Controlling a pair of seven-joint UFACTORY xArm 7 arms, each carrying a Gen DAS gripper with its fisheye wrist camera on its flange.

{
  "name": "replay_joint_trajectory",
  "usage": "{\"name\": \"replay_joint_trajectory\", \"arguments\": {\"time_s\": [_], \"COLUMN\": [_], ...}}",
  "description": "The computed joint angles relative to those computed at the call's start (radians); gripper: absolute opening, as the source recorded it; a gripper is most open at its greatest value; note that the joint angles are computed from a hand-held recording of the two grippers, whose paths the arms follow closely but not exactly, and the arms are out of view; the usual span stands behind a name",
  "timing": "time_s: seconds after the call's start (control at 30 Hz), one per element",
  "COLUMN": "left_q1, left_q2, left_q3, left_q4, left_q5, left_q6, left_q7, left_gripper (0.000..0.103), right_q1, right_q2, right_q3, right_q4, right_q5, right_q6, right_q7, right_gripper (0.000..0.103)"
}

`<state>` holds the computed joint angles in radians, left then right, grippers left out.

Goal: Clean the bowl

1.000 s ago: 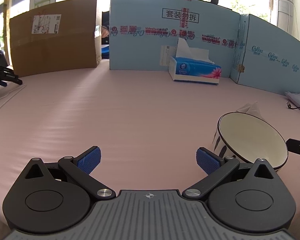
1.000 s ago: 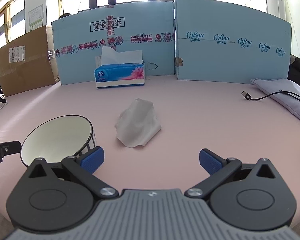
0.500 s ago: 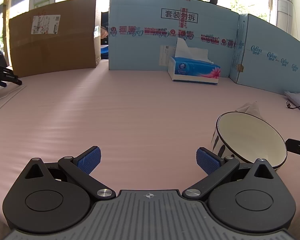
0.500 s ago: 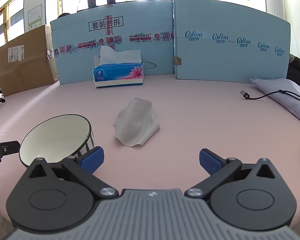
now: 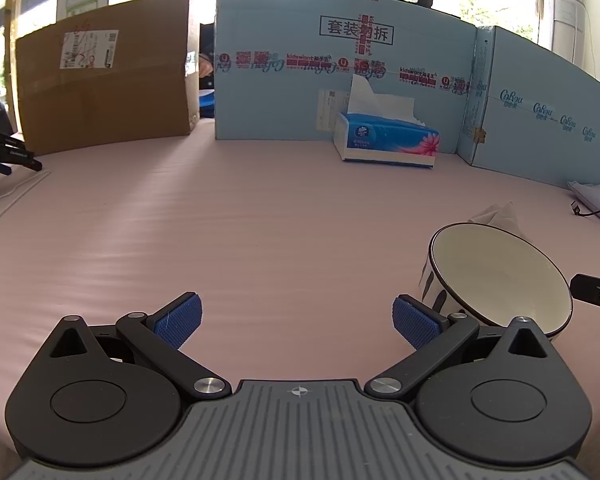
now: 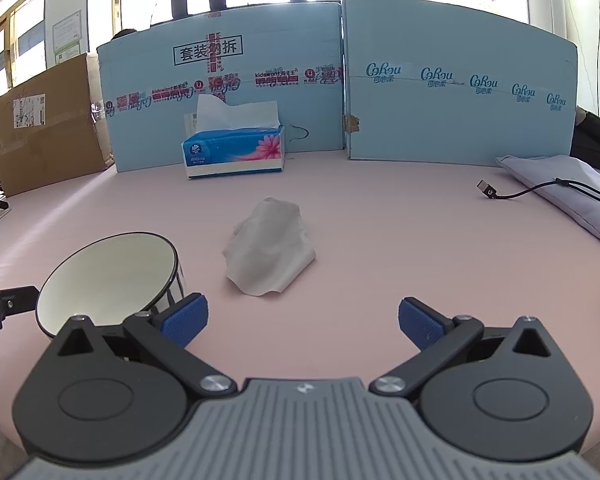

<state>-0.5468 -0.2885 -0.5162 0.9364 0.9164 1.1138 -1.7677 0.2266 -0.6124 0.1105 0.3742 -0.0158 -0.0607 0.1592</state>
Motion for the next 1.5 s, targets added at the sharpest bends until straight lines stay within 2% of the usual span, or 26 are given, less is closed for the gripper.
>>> {"name": "replay_joint_trajectory", "arguments": {"time_s": [0.8, 1.03, 1.5], "left_q1": [-0.013, -0.012, -0.004], "left_q2": [0.008, 0.0, 0.01], "left_q3": [0.004, 0.017, 0.011], "left_q4": [0.007, 0.003, 0.015], "left_q5": [-0.009, -0.04, -0.059], "left_q6": [0.015, -0.021, 0.003], "left_q7": [-0.014, 0.017, 0.017], "left_gripper": [0.103, 0.103, 0.103], "right_q1": [-0.002, 0.001, 0.004], "right_q2": [0.0, 0.001, 0.001], "right_q3": [0.003, -0.001, -0.006], "right_q4": [-0.001, 0.001, 0.001], "right_q5": [-0.004, -0.005, -0.002], "right_q6": [0.002, 0.005, 0.009], "right_q7": [0.007, 0.005, 0.0], "right_gripper": [0.103, 0.103, 0.103]}}
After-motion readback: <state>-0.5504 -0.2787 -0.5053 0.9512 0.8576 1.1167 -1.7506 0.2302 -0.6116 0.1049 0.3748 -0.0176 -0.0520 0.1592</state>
